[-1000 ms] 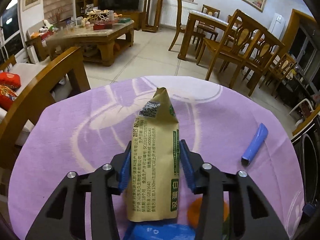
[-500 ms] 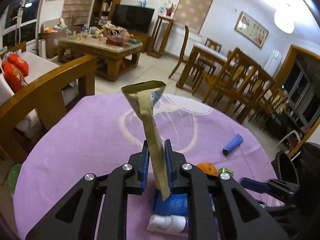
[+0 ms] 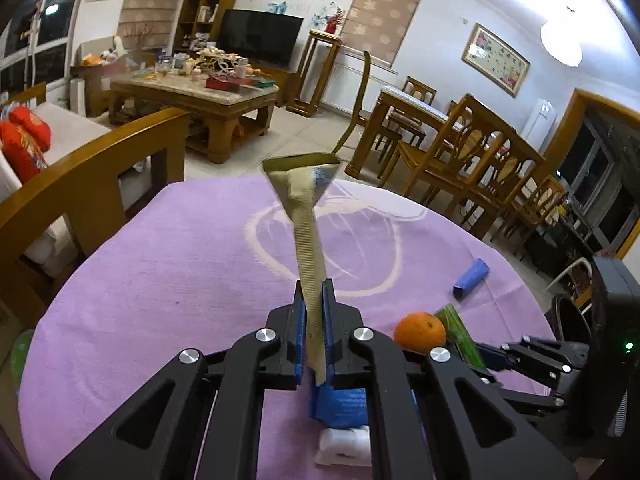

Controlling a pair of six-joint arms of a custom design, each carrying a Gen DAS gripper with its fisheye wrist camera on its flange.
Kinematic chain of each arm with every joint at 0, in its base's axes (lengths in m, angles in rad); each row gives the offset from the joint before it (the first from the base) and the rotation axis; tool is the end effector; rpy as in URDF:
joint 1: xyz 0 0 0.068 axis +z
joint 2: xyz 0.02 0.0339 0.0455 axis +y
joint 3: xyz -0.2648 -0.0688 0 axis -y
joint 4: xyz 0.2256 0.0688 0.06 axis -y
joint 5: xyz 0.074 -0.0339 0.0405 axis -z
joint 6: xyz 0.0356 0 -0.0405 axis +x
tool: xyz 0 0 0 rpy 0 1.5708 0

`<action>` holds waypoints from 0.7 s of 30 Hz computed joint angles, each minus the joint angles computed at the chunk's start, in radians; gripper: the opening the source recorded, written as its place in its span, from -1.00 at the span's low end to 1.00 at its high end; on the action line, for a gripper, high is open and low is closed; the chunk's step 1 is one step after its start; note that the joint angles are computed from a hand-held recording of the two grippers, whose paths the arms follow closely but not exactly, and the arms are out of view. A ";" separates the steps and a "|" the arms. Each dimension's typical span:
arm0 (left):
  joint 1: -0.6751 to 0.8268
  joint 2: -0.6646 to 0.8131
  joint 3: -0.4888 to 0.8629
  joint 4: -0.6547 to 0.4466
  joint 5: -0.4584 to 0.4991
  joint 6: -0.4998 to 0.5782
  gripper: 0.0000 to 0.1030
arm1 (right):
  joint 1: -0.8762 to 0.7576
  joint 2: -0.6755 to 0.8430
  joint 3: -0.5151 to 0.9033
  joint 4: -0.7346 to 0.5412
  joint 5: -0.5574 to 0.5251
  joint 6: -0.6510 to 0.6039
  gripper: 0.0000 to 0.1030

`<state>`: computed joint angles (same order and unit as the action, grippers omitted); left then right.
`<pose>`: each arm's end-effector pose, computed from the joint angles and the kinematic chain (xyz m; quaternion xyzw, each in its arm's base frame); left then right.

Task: Collect trash
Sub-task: 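Grasp the paper bag with the left tool while the right tool grasps the green can, then carry the paper bag and green can over the bin and open both tools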

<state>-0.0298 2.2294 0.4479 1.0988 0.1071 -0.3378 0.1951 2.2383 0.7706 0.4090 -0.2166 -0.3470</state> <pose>0.2782 -0.0121 0.0207 -0.1156 0.8946 -0.1259 0.4129 0.3126 0.0696 0.0084 -0.2839 0.9193 0.0852 0.2590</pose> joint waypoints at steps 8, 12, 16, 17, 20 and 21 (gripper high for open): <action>-0.004 0.031 -0.077 0.207 0.016 -0.021 -0.88 | -0.269 -0.098 -0.162 0.063 -0.348 -0.041 -0.60; -0.042 -0.013 -0.126 0.240 0.000 -0.050 -0.88 | -0.462 -0.179 -0.221 -0.055 -0.543 -0.171 -0.60; -0.174 -0.107 -0.212 0.263 -0.101 -0.058 -0.88 | -0.687 -0.234 -0.202 -0.286 -0.715 -0.385 -0.59; -0.212 -0.130 -0.226 0.262 -0.127 -0.062 -0.88 | -0.746 -0.236 -0.175 -0.369 -0.753 -0.448 -0.59; -0.379 -0.232 -0.251 0.217 -0.238 -0.088 -0.88 | -0.900 -0.226 -0.072 -0.611 -0.835 -0.629 -0.59; -0.442 -0.264 -0.242 0.184 -0.278 -0.095 -0.88 | -0.943 -0.219 -0.043 -0.671 -0.852 -0.681 -0.59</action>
